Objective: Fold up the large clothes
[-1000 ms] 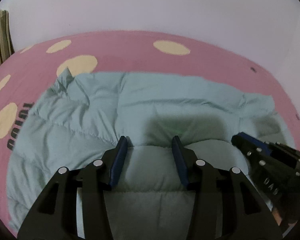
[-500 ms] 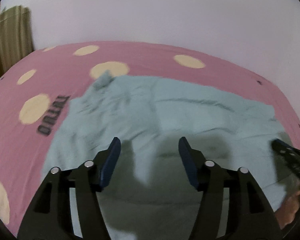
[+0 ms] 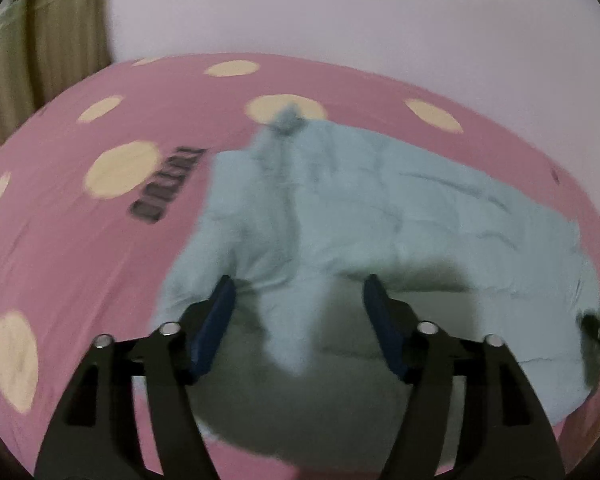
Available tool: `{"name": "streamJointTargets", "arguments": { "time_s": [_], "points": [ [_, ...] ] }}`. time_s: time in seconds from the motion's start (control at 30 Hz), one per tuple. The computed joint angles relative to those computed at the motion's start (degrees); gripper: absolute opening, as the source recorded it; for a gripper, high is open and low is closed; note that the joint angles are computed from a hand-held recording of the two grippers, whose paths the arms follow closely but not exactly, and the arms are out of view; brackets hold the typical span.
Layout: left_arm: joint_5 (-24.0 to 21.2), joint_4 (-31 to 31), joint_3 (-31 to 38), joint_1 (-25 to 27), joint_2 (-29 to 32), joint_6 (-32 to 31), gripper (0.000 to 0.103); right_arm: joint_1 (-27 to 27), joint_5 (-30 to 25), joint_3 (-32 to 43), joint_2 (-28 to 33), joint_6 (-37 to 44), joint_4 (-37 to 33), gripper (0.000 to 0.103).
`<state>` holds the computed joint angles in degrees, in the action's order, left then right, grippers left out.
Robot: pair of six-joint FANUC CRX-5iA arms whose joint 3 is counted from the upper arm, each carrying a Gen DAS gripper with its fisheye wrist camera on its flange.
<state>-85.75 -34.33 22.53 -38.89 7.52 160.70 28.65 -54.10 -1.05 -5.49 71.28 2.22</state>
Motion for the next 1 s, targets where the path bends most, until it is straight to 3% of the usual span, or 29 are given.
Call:
{"name": "streamJointTargets", "arguments": {
  "time_s": [0.03,0.1,0.2,0.3,0.53,0.8,1.0],
  "points": [
    [-0.33,-0.07,-0.52,-0.13,-0.68,1.96,0.072,-0.7,-0.2,-0.36,-0.82,-0.48,-0.36,0.047],
    [-1.65,-0.1,-1.51,-0.61,-1.89,5.95,0.073,-1.18,1.55,-2.5,-2.92,-2.66,0.79,0.068],
    [-5.52,-1.01,-1.71,-2.17,-2.7,9.17,0.075,-1.94,1.14,-4.17,-4.99,-3.85,1.73,0.067],
    [-6.65,-1.04,-3.49,-3.71,-4.58,12.12,0.081,-2.73,0.34,-5.47,-6.57,-4.84,1.54,0.068],
    [-2.23,4.73,-8.34,-1.19,-6.49,12.96,0.082,-5.53,-2.61,-5.19,-6.09,-4.5,-4.48,0.068],
    [1.8,7.77,-11.05,1.72,-6.62,12.48,0.082,-4.25,-1.66,-5.78,-4.07,-6.99,-2.46,0.068],
    [1.15,6.98,-10.23,1.36,-5.77,12.22,0.082,-3.72,-0.39,-6.82,-4.35,-8.49,-1.16,0.068]
  ]
}}
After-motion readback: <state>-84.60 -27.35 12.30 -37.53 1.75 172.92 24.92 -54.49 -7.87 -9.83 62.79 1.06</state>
